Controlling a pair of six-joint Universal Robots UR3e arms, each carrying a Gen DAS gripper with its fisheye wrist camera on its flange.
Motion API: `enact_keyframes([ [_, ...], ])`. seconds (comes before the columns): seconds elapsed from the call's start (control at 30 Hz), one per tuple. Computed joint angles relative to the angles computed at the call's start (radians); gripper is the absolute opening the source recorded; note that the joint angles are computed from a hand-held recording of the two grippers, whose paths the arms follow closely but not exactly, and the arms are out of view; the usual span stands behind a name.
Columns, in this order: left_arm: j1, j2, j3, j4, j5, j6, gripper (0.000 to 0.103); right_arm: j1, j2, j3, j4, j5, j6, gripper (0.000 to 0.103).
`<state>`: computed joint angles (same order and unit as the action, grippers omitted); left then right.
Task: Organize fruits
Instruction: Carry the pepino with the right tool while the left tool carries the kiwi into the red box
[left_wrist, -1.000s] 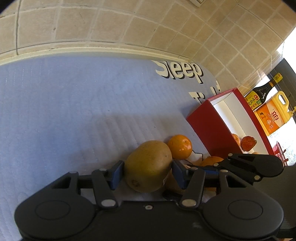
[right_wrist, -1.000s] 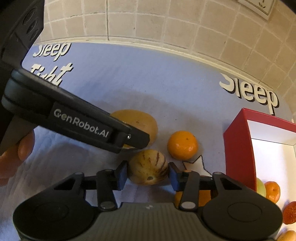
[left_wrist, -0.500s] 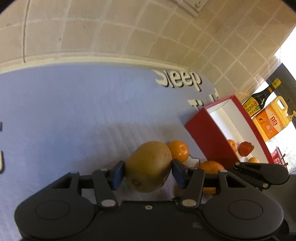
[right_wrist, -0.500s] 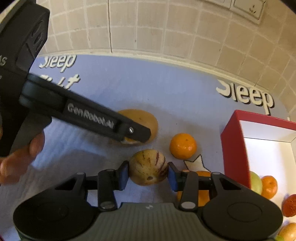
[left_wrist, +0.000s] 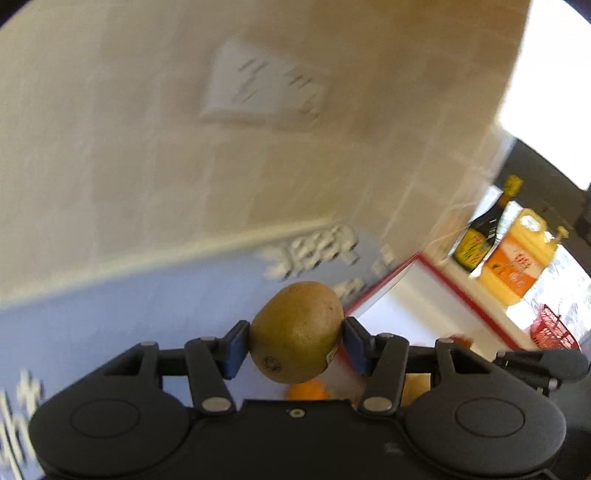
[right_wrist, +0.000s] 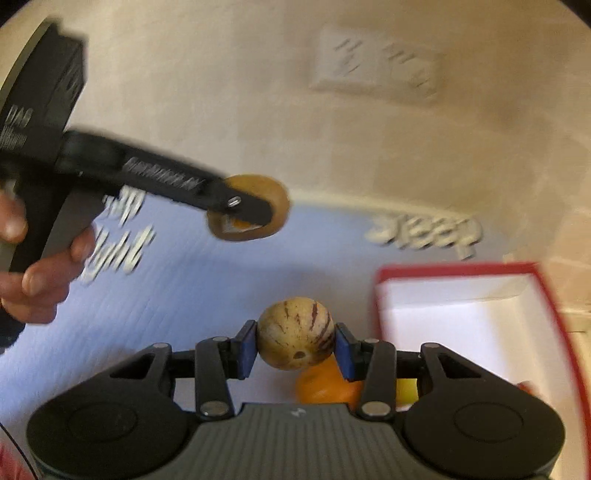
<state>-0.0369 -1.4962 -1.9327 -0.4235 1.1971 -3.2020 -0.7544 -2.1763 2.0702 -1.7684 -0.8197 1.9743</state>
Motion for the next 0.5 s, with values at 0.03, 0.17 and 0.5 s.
enact_keyframes([
  [0.03, -0.022, -0.035, 0.05, 0.006, 0.003, 0.001, 0.066, -0.037, 0.022, -0.03, -0.005, 0.027, 0.017, 0.045],
  [0.17, -0.093, -0.223, 0.299, 0.009, -0.05, -0.003, 0.066, -0.103, 0.192, -0.115, -0.302, 0.042, 0.284, 0.045],
  [0.5, -0.283, -0.747, 0.794, -0.115, -0.038, 0.016, 0.066, -0.031, 0.673, -0.311, -0.642, -0.234, 0.793, 0.045],
])
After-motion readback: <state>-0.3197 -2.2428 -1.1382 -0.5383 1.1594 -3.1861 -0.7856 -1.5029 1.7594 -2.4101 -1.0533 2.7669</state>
